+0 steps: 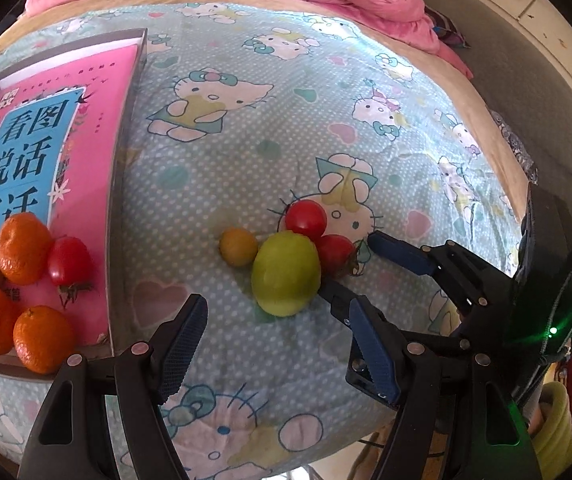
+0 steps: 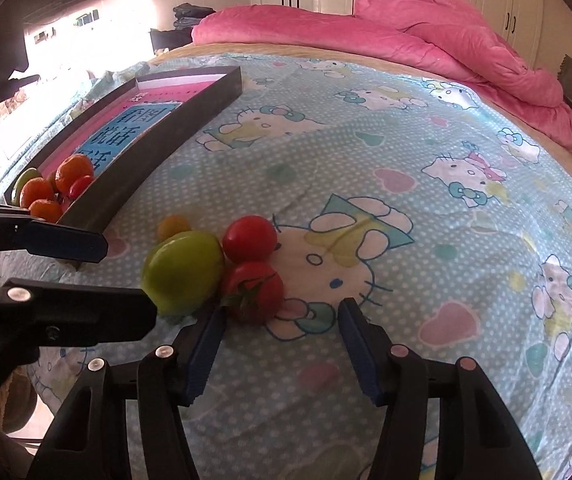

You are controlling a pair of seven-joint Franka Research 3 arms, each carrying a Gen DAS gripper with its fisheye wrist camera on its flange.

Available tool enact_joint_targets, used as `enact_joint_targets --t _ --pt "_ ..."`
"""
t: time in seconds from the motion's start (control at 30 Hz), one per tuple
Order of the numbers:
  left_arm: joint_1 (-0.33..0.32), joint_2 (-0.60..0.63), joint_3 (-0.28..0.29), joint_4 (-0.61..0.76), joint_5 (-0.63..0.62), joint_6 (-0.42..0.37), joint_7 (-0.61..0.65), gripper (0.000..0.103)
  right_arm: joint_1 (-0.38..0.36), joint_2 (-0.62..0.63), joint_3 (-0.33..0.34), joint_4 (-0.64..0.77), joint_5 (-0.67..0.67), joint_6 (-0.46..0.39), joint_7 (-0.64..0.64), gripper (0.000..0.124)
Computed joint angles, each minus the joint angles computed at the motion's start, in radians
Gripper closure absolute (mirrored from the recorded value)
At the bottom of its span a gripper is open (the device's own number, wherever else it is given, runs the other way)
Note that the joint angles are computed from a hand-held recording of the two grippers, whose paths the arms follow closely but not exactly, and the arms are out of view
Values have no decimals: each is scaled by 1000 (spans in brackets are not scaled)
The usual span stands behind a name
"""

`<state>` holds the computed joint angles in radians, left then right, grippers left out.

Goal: Organize fruits
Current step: 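Move the left gripper to the green fruit while the right gripper approaches a red tomato, then grasp the green fruit with the left gripper while the right gripper grasps the tomato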

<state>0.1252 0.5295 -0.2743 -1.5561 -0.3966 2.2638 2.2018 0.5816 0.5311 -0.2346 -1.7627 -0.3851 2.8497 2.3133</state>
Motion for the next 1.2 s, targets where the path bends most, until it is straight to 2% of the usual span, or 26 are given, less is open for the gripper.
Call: enact_joint_targets --t 0.27,0.4,0.5,0.63,0.73,1.1,1.2 --pt "-6 39 -2 50 6 -37 -39 30 -3 21 -4 13 17 36 -32 75" --pt "-13 53 -1 67 16 -37 -61 35 -1 21 -8 6 40 53 -47 85" --pt "-13 73 -7 96 13 -70 -79 37 18 18 -32 0 37 44 -37 93" --pt "-27 86 -3 104 34 -75 -103 38 29 1 -51 -24 32 43 -4 93" --pt "-34 94 -2 109 49 -71 -113 46 35 -13 -64 -42 11 41 24 93" --pt "-66 121 -1 144 108 -42 -157 47 12 -46 -55 -79 -27 38 100 93" --pt "-74 124 1 143 127 -28 -171 50 2 -53 -49 -90 -24 46 118 93"
